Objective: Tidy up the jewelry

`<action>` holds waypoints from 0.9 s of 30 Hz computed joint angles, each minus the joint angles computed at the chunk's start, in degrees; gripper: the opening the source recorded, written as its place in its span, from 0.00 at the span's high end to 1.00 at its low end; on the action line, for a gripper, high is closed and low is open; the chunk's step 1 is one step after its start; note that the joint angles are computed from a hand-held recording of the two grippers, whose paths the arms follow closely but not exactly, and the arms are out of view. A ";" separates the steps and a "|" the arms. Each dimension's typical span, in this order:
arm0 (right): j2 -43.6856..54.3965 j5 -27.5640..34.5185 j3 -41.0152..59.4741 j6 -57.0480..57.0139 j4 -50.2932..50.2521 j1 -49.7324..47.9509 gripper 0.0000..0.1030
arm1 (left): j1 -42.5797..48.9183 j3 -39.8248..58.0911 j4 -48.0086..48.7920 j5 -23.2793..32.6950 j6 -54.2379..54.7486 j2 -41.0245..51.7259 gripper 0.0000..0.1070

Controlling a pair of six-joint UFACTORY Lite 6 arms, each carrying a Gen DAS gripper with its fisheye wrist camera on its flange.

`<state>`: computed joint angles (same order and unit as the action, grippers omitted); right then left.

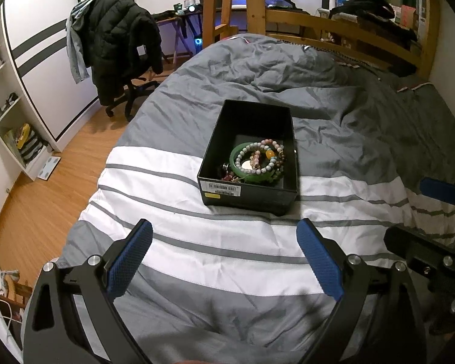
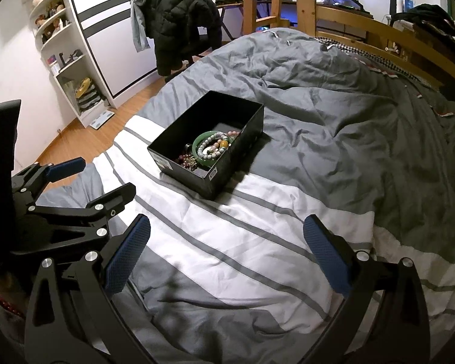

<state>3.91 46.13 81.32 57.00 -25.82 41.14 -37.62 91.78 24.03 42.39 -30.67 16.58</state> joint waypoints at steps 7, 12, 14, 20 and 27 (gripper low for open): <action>-0.07 -0.28 -0.37 0.16 -0.02 -0.03 0.03 | -0.14 -0.01 0.13 0.05 -0.18 0.03 0.12; -0.25 -0.69 -1.06 0.58 -0.27 0.00 0.03 | -0.23 0.10 0.18 0.18 -0.30 0.07 0.12; -0.27 -0.77 -1.18 0.59 -0.20 -0.01 0.03 | -0.28 0.06 0.21 0.17 -0.29 0.04 0.12; -0.33 -1.05 -1.78 0.73 -0.11 0.05 0.03 | -0.36 -0.18 0.30 0.04 -0.45 -0.05 0.12; -0.26 -1.11 -1.60 0.82 -0.13 0.00 0.03 | -0.47 -0.07 0.43 0.16 -0.58 0.01 0.12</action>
